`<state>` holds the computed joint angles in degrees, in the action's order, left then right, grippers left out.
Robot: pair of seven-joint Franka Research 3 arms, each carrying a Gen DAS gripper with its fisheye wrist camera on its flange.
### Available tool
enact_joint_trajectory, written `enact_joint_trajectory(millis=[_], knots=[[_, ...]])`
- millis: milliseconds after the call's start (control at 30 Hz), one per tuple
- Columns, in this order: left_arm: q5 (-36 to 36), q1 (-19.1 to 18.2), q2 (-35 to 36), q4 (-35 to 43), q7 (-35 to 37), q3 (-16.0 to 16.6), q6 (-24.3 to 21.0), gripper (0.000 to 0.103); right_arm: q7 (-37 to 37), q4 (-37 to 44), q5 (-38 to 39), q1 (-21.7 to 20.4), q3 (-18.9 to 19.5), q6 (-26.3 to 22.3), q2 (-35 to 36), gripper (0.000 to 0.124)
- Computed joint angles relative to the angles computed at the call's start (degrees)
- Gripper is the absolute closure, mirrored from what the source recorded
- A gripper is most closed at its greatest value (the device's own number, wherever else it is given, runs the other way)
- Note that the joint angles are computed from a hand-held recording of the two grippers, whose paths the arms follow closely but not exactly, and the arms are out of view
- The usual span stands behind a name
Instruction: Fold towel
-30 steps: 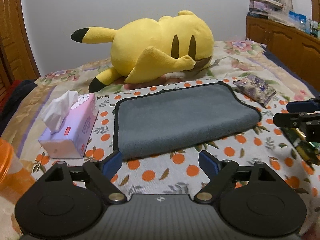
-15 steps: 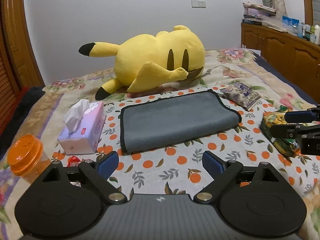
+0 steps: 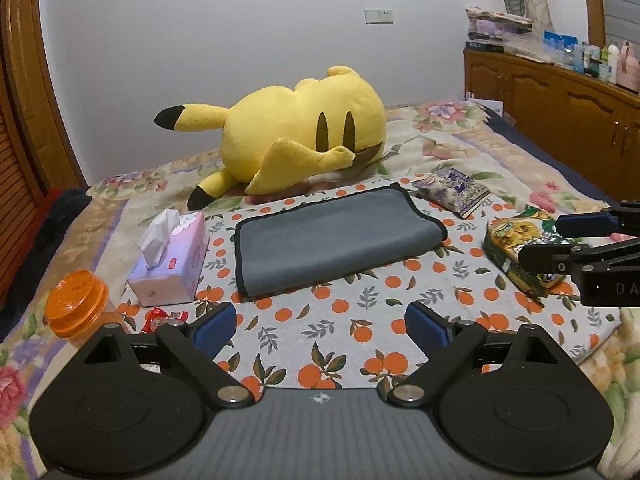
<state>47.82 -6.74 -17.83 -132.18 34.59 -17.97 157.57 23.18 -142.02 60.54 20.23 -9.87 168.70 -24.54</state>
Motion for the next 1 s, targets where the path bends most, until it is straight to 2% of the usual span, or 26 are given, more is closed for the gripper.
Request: enact_joint_trajectory(millis=[100,233,400,533,700,1000], knots=[[-0.77,-0.49,-1.58,-1.07,0.23,0.01,-0.12,0.008,0.57,-0.88,-0.59,-0.34,0.39,0.4,-1.18,0.056],[-1.15,-0.63,-3.26,-2.16,0.42,-0.53,-0.29,0.007,1.3,-2.06,-0.9,0.23,0.22,1.65,-2.7,0.036],[-2.75,-1.0,-5.24,-3.55,0.43,-0.94,-0.49,0.007,2.91,-3.2,-2.39,0.8,-0.38,2.43,-4.12,0.025],[-3.16,-0.87,-6.56,-4.11,0.02,-1.82,-1.25,0.005,4.16,-4.25,-4.02,1.23,-0.99,2.74,-5.53,0.021],[-2.99,-0.93,-8.37,-4.67,-1.69,-2.95,-2.61,0.003,7.25,-5.36,-7.41,0.3,-0.86,2.4,-7.09,0.021],[-3.13,-1.75,-10.85,-5.88,-4.04,-4.12,-4.29,0.0,10.67,-8.71,-10.99,1.75,-2.93,3.84,-11.61,0.021]])
